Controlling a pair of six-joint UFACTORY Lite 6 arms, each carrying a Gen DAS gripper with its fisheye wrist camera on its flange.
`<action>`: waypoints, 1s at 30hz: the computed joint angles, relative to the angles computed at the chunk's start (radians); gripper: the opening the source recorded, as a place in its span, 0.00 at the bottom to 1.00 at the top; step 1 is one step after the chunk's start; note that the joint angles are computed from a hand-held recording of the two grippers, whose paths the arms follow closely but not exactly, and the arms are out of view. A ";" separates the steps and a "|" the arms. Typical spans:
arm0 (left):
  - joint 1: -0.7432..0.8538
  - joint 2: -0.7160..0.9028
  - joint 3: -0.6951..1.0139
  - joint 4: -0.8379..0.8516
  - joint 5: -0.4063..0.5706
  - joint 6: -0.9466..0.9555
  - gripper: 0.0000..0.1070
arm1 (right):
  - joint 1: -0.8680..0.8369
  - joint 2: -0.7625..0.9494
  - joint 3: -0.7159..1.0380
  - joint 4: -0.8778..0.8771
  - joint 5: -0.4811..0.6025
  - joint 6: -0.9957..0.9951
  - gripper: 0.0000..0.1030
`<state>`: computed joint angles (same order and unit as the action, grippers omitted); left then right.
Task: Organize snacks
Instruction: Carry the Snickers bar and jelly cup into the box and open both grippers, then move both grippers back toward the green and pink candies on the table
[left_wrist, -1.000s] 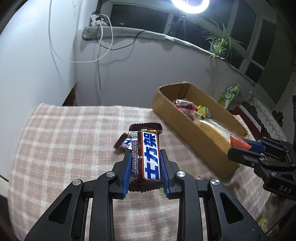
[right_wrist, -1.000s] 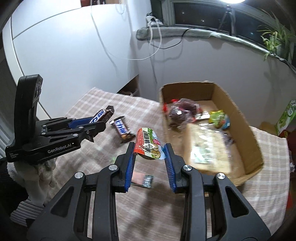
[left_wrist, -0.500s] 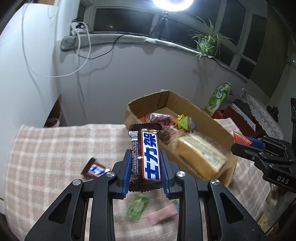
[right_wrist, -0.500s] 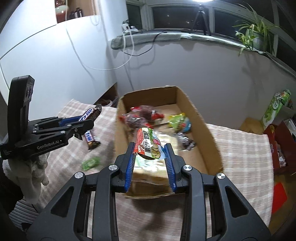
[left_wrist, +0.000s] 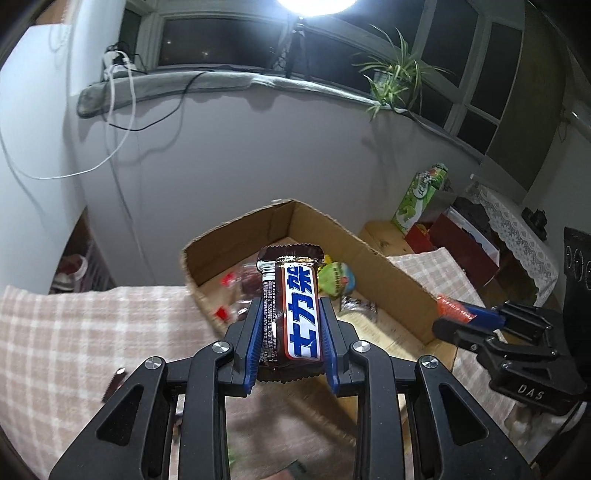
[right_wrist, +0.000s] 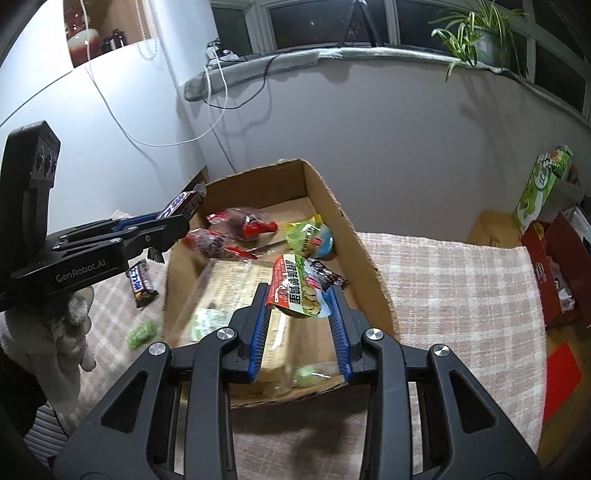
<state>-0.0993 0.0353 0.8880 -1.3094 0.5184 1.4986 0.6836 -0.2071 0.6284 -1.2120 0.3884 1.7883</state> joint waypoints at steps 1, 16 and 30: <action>-0.018 0.011 0.008 -0.005 -0.013 -0.002 0.25 | -0.011 0.002 -0.005 -0.011 -0.010 0.006 0.32; -0.132 0.127 0.089 -0.032 -0.104 -0.002 0.25 | -0.104 0.067 -0.013 -0.160 -0.109 0.109 0.33; -0.140 0.118 0.087 -0.035 -0.120 -0.012 0.29 | -0.054 0.061 -0.001 -0.101 -0.036 0.069 0.49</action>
<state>-0.2394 0.1538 0.9749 -1.3441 0.3988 1.4869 0.6292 -0.1462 0.6274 -1.3132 0.3522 1.8577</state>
